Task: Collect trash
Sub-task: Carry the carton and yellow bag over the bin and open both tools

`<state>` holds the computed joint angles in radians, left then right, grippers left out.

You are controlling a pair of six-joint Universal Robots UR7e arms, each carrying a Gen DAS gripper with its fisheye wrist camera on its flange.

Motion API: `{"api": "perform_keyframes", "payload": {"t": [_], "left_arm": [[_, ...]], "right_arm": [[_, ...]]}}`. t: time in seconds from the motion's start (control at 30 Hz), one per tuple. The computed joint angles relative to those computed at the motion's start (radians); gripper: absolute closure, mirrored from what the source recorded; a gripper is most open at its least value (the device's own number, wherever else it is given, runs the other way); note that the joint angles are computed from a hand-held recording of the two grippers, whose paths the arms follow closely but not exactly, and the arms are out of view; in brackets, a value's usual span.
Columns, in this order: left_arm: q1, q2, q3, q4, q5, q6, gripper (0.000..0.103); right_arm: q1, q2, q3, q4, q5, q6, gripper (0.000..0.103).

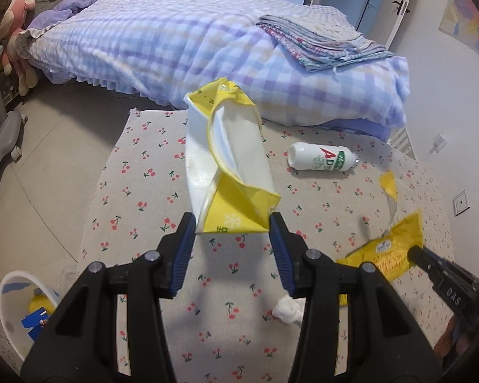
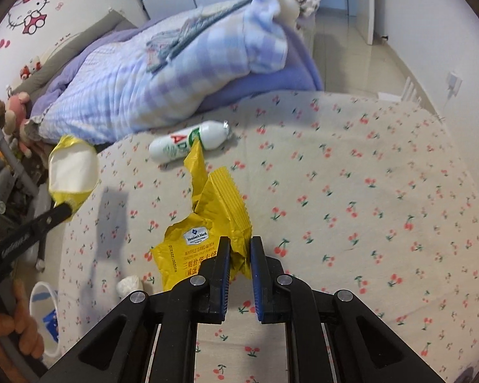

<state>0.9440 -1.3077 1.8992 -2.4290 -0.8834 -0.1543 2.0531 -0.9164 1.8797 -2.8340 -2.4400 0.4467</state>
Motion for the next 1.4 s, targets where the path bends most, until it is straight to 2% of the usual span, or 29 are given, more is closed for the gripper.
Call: {"api": "perform_keyframes", "payload": {"t": [0.1,0.2,0.4,0.57,0.67,0.77,0.87,1.0,1.2,1.4], "left_arm": [[-0.014,-0.048,0.022,0.018,-0.013,-0.008,0.054],[-0.028,-0.102,0.046,0.039,-0.008,-0.020,0.054],[-0.035,-0.262,0.102,0.112,-0.014,-0.075,0.054],[0.011,-0.417,0.129,0.227,-0.024,-0.157,0.054],[0.075,-0.530,0.141,0.255,-0.058,-0.185,0.054],[0.131,-0.603,0.156,0.271,-0.008,-0.221,0.054],[0.203,-0.614,0.144,0.266,-0.041,-0.220,0.054],[0.256,-0.600,0.132,0.281,-0.062,-0.215,0.054],[0.299,-0.591,0.112,0.332,-0.098,-0.214,0.054],[0.323,-0.596,0.096,0.359,-0.133,-0.200,0.054]], "right_arm": [[0.023,0.004,0.002,-0.065,-0.035,-0.044,0.090],[0.045,0.010,-0.002,-0.117,-0.029,-0.092,0.090],[0.096,0.063,-0.049,-0.120,-0.038,-0.142,0.090],[0.124,0.125,-0.095,-0.109,-0.012,-0.178,0.090],[0.150,0.160,-0.130,-0.120,0.020,-0.212,0.090],[0.182,0.205,-0.176,-0.136,0.028,-0.252,0.090],[0.207,0.260,-0.231,-0.120,0.026,-0.262,0.090],[0.234,0.341,-0.310,-0.078,0.065,-0.272,0.090],[0.281,0.496,-0.462,0.002,0.135,-0.357,0.090],[0.314,0.609,-0.563,0.040,0.158,-0.431,0.090]]}}
